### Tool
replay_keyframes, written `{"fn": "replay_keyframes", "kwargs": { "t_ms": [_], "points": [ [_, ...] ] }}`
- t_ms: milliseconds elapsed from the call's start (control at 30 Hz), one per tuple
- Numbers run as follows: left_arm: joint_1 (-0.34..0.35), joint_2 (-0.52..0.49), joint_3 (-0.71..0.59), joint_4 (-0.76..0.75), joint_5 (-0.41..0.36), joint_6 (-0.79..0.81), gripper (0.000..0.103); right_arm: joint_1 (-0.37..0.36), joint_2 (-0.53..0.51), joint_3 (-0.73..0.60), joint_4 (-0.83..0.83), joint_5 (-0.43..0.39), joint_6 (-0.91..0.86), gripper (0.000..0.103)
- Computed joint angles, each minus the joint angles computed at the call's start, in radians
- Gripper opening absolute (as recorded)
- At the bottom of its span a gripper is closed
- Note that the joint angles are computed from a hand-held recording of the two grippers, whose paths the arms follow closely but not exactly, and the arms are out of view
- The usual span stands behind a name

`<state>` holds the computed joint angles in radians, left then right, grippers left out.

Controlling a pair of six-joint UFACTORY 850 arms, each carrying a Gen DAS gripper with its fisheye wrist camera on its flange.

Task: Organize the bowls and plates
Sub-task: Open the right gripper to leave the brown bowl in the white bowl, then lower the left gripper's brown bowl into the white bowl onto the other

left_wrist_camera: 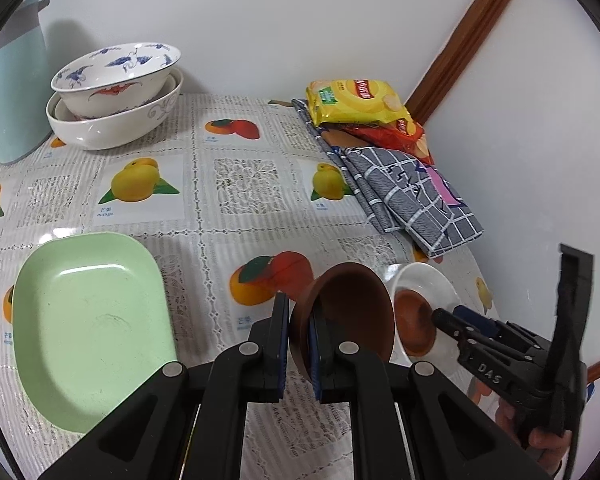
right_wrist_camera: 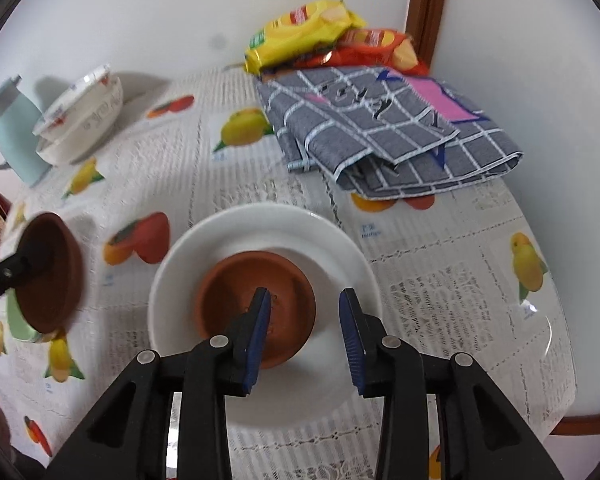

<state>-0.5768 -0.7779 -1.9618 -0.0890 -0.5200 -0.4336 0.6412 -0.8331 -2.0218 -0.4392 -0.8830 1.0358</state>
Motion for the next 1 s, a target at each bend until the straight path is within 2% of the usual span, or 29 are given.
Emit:
{"fn": "replay_keyframes", "kwargs": {
  "t_ms": [100, 333, 500, 667, 767, 833, 1000],
  "points": [
    [-0.010, 0.007, -0.001, 0.014, 0.000, -0.008, 0.009, 0.012, 0.034, 0.034, -0.064, -0.001, 0.058, 0.041],
    [-0.037, 0.007, -0.023, 0.051, -0.012, -0.034, 0.009, 0.037, 0.131, 0.144, -0.179, 0.018, 0.170, 0.042],
    [-0.060, -0.024, -0.084, 0.084, -0.060, -0.053, 0.009, 0.045, 0.213, 0.249, -0.262, 0.063, 0.277, 0.043],
    [-0.082, -0.060, -0.155, 0.146, -0.107, -0.095, 0.009, 0.046, 0.268, 0.322, -0.335, 0.063, 0.368, 0.048],
    [-0.091, -0.088, -0.204, 0.167, -0.147, -0.106, 0.009, 0.038, 0.319, 0.398, -0.373, 0.140, 0.419, 0.048],
    [-0.096, -0.101, -0.228, 0.185, -0.169, -0.118, 0.009, 0.033, 0.335, 0.425, -0.390, 0.159, 0.446, 0.050],
    [-0.107, -0.137, -0.288, 0.215, -0.215, -0.136, 0.009, 0.033, 0.343, 0.450, -0.421, 0.133, 0.470, 0.051]
  ]
}}
